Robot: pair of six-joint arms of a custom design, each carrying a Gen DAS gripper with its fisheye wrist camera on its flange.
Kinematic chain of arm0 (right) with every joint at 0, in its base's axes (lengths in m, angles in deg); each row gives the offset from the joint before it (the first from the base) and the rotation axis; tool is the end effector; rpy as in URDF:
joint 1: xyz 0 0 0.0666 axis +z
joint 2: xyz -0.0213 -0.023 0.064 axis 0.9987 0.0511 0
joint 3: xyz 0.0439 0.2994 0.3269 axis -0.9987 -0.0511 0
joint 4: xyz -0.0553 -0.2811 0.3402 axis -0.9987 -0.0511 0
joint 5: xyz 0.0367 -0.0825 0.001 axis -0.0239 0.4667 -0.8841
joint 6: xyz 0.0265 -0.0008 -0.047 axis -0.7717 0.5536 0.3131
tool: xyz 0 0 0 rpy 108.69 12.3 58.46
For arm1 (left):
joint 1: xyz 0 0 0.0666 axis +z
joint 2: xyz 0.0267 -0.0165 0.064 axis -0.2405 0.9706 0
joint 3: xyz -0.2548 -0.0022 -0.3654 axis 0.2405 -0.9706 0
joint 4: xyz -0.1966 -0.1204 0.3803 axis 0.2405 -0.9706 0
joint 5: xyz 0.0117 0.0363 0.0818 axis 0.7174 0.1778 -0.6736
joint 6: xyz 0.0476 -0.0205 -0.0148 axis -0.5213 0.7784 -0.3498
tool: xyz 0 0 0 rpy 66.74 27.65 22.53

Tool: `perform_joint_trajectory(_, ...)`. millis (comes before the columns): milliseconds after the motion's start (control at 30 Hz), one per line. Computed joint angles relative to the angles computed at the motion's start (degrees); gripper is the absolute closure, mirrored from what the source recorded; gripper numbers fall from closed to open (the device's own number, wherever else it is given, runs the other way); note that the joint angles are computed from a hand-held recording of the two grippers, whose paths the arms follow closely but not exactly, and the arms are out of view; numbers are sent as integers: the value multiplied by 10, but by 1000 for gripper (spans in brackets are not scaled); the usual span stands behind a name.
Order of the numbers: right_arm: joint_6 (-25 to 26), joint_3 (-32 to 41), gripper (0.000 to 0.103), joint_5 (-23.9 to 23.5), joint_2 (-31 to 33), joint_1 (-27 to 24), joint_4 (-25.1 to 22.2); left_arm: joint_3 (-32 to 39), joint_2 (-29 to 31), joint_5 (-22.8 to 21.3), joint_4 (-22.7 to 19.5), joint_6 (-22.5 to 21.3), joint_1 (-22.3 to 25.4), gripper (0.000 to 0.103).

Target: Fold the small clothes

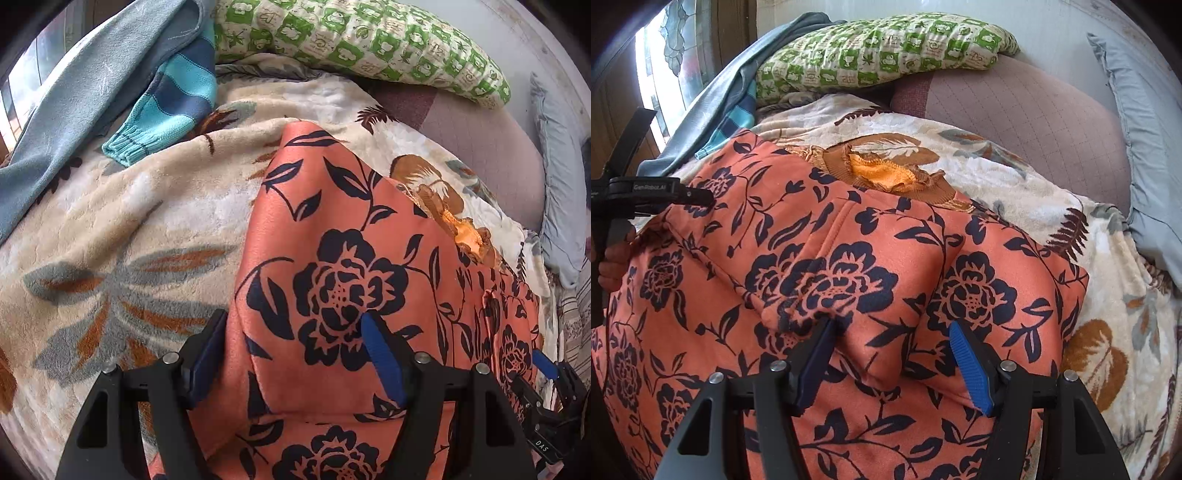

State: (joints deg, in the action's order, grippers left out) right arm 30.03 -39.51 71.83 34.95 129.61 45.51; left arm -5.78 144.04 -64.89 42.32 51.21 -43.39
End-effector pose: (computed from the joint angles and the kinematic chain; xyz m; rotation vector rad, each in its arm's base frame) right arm 0.3241 0.2772 0.3026 -0.2073 2.4332 -0.0204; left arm 0.3873 -0.2171 0.2588 -0.1456 2.6458 -0.3190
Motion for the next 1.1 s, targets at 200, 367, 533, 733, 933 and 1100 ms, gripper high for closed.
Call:
perform_joint_trajectory(200, -106, -8, 43, 52, -19, -26, -29, 25, 17, -46, -45, -35, -20, 29)
perform_joint_trajectory(367, -29, -37, 40, -58, -72, -31, 35, 29, 23, -60, -51, -44, -24, 27)
perform_joint_trajectory(533, 106, -37, 30, -3, -58, 40, 69, 41, 30, -49, -73, -63, -18, 25)
perform_joint_trajectory(733, 99, -8, 30, 46, 9, 51, 45, 52, 40, -57, -84, -63, -23, 24)
perform_joint_trajectory(933, -11, -7, 90, 35, 9, -1, 37, 56, 43, -59, -91, -65, -23, 24)
perform_joint_trajectory(1100, -176, -40, 95, 28, -46, -86, -12, 54, 42, -58, -89, -57, -23, 24)
